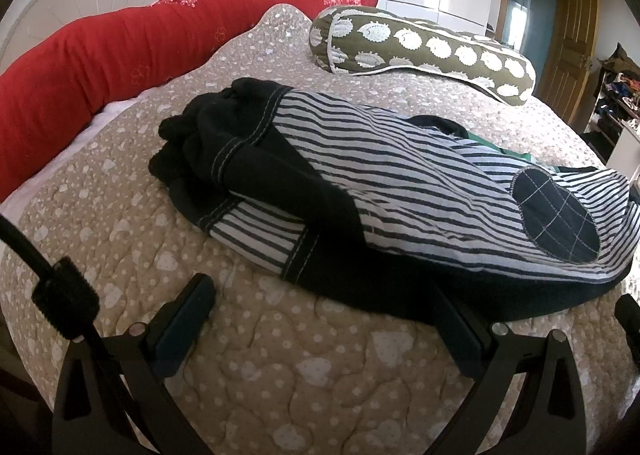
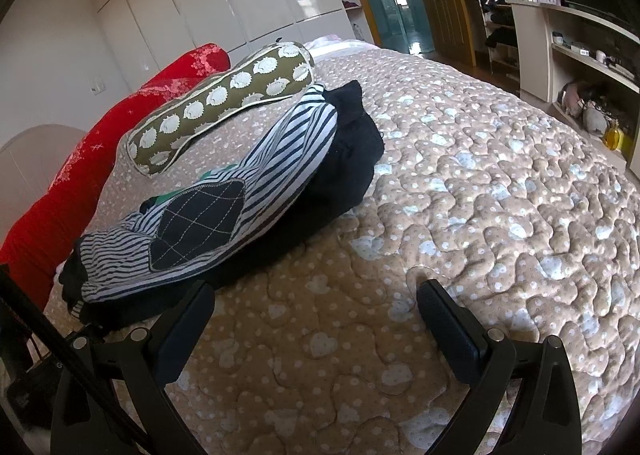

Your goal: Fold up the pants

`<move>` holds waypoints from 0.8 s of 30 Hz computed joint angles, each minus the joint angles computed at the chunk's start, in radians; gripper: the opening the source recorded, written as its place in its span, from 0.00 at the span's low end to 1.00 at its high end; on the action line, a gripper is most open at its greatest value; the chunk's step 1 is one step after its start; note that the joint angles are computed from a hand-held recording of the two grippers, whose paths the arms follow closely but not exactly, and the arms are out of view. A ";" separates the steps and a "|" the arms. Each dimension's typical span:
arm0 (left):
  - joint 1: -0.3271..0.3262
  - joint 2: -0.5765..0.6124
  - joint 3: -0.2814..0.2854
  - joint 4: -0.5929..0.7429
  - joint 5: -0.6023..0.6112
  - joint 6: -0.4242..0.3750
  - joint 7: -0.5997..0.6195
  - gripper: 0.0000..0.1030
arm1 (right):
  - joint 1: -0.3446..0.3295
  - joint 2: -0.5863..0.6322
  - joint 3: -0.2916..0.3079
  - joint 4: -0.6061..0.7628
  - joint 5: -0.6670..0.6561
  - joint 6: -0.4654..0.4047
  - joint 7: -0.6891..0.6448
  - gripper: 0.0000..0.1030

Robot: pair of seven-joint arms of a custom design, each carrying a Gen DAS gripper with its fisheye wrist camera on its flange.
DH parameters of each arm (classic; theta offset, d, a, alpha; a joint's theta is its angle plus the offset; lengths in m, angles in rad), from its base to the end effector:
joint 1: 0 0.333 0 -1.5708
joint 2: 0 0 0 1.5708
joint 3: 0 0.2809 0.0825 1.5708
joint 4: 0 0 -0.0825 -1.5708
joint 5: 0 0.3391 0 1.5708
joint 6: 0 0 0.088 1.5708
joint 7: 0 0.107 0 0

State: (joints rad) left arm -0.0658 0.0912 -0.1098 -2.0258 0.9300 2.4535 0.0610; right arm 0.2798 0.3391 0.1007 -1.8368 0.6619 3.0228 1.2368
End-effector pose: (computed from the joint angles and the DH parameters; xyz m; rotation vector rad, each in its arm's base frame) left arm 0.5503 -0.0964 0.4279 -2.2078 1.0353 -0.4462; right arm 0.6009 0.1836 0.4269 -1.6705 1.5594 -0.3405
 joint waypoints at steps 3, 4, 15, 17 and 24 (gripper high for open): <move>0.011 -0.015 -0.003 -0.001 -0.090 0.009 0.086 0.99 | 0.013 -0.002 -0.020 0.001 -0.024 -0.015 0.026 1.00; 0.017 -0.033 -0.004 -0.017 -0.121 0.025 0.106 0.98 | 0.016 -0.001 -0.027 0.007 -0.034 -0.025 0.038 1.00; 0.104 -0.363 0.075 -0.284 -0.389 0.165 0.250 0.94 | -0.040 0.011 -0.036 0.154 -0.109 -0.335 0.035 0.95; 0.117 -0.373 0.098 -0.287 -0.453 0.186 0.304 0.93 | -0.063 0.001 -0.018 0.158 -0.061 -0.349 -0.007 0.91; -0.017 -0.276 0.232 -0.254 -0.982 0.345 0.714 0.64 | -0.056 -0.007 -0.023 0.188 -0.053 -0.398 -0.065 0.90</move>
